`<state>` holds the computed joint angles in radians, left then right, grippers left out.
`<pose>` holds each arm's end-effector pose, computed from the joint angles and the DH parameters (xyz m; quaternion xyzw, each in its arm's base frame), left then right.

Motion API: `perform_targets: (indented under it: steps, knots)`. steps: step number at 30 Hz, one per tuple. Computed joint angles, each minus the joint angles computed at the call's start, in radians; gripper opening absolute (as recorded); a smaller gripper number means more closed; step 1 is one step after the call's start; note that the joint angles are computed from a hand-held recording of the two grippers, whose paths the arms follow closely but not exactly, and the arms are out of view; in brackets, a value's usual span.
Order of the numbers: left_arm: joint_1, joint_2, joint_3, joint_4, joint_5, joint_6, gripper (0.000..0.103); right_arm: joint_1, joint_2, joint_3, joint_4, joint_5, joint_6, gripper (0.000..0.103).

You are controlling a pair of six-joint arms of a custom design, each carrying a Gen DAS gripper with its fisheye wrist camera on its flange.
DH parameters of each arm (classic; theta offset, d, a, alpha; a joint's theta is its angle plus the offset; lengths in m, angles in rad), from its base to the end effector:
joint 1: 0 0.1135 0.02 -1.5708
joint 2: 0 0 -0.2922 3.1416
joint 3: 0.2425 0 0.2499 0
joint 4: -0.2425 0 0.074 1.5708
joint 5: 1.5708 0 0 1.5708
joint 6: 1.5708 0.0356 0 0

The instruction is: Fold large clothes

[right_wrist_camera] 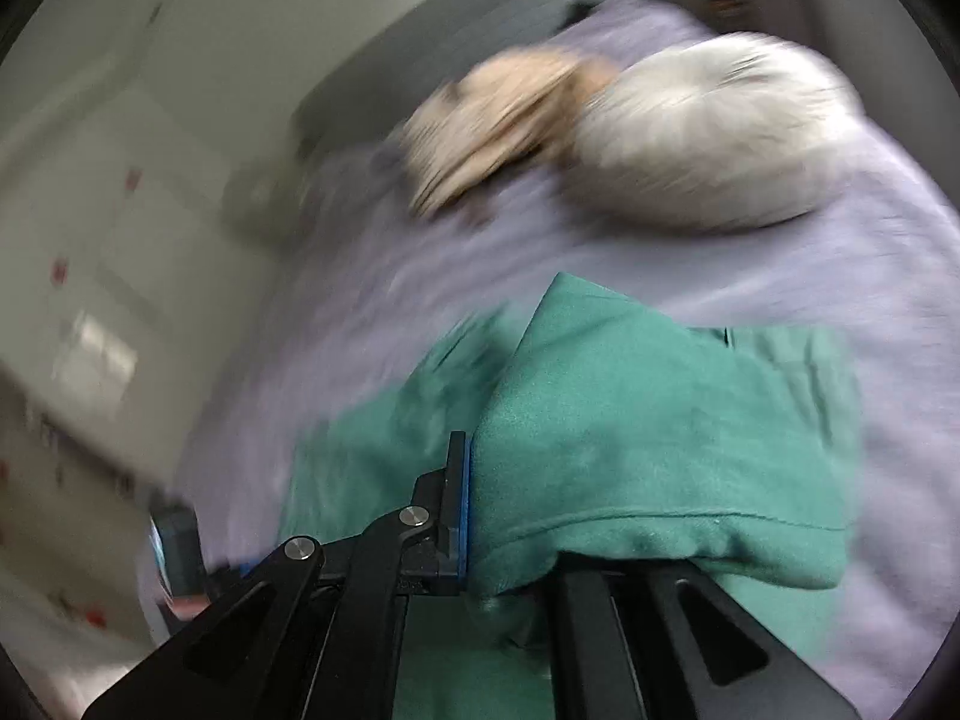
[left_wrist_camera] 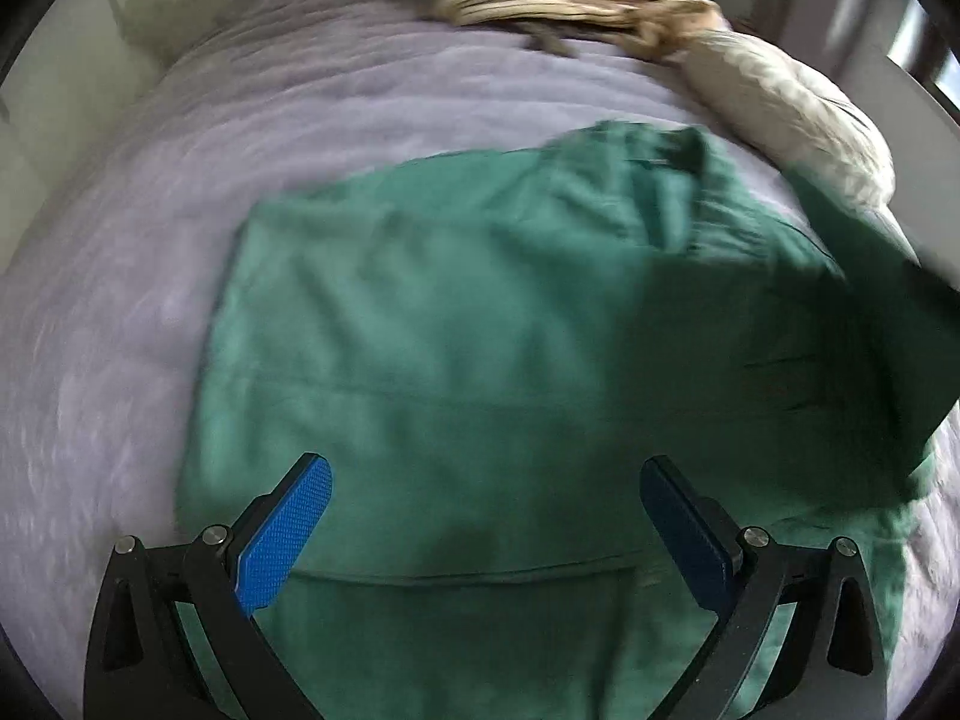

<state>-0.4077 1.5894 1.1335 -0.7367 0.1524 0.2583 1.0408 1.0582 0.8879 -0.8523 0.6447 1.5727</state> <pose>0.2824 -0.1279 0.2513 0.3337 0.9208 -0.0886 0.1813 0.1091 0.1439 0.2987 0.3227 0.8584 0.1682 0.3614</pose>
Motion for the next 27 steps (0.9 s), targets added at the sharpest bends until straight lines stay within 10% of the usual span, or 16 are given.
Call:
perform_targets:
  steps: [6, 9, 11, 15, 17, 22, 27]
  knots:
    - [0.124, 0.073, 0.006, 0.011, 0.023, 0.078, 0.103, -0.109, 0.334, -0.089, 0.347, -0.286, 0.002, 0.007]
    - [0.174, 0.086, 0.014, 0.007, 0.048, 0.127, 0.103, -0.032, 0.253, -0.187, 0.439, -0.234, 0.19, 0.021]
    - [0.196, 0.092, 0.023, -0.002, 0.064, 0.147, 0.103, 0.052, 0.198, -0.209, 0.406, -0.138, 0.355, 0.057]
    - [0.226, 0.111, 0.062, -0.026, 0.093, 0.168, 0.103, 0.188, 0.149, -0.174, 0.132, 0.055, 0.739, 0.055]
    - [0.242, 0.108, 0.072, -0.031, 0.099, 0.177, 0.103, 0.109, 0.117, -0.179, 0.142, 0.017, 0.649, 0.015]
    - [0.305, 0.106, 0.095, -0.022, 0.096, 0.194, 0.103, -0.094, 0.278, 0.057, 0.167, -0.079, 0.066, 0.015]
    - [0.343, 0.106, 0.091, -0.03, 0.063, 0.198, 0.103, -0.121, 0.588, 0.324, 0.159, -0.262, -0.192, 0.026]
